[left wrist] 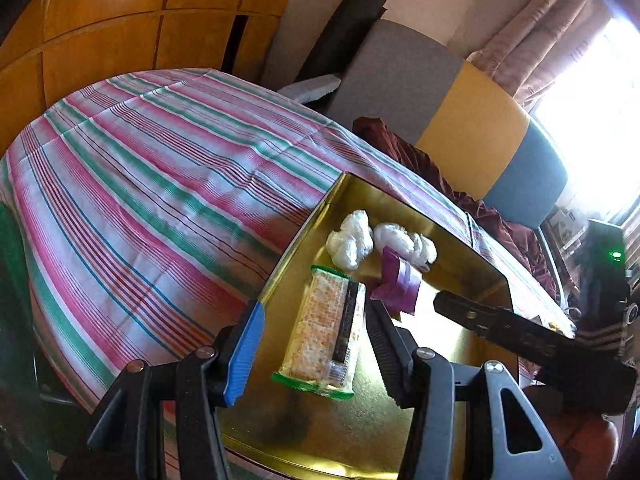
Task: Organize objects
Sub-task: 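Drop the purple packet into the tray by opening the right tool, then move both tools back from the tray to the remaining items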
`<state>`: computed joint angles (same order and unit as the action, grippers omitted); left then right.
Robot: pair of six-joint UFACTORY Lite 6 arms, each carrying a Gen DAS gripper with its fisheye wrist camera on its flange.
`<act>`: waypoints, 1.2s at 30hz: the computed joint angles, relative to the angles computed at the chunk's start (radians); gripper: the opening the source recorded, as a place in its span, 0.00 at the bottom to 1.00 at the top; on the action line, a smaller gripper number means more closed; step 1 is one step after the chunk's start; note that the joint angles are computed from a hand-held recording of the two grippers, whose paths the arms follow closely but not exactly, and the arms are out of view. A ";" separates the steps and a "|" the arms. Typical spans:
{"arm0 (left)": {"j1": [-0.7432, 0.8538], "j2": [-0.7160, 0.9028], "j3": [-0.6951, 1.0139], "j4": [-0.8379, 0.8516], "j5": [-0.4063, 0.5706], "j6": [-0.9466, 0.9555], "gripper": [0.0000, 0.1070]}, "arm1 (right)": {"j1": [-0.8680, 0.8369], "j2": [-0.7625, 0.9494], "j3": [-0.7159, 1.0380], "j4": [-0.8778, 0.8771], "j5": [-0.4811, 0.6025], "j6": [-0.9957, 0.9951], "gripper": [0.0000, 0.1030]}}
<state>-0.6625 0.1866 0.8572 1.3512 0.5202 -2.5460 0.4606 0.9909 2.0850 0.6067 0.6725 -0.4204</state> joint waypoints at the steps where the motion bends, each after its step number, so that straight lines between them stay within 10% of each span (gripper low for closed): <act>1: -0.002 0.007 0.006 -0.002 -0.004 0.003 0.50 | -0.008 -0.032 -0.046 0.030 -0.009 -0.034 0.60; 19: -0.105 0.128 0.156 0.054 -0.031 0.047 0.50 | -0.136 -0.489 -0.623 0.258 -0.198 -0.476 0.65; 36: -0.227 0.259 0.377 0.068 -0.076 0.173 0.55 | -0.537 -0.571 -0.834 0.377 -0.175 -0.714 0.66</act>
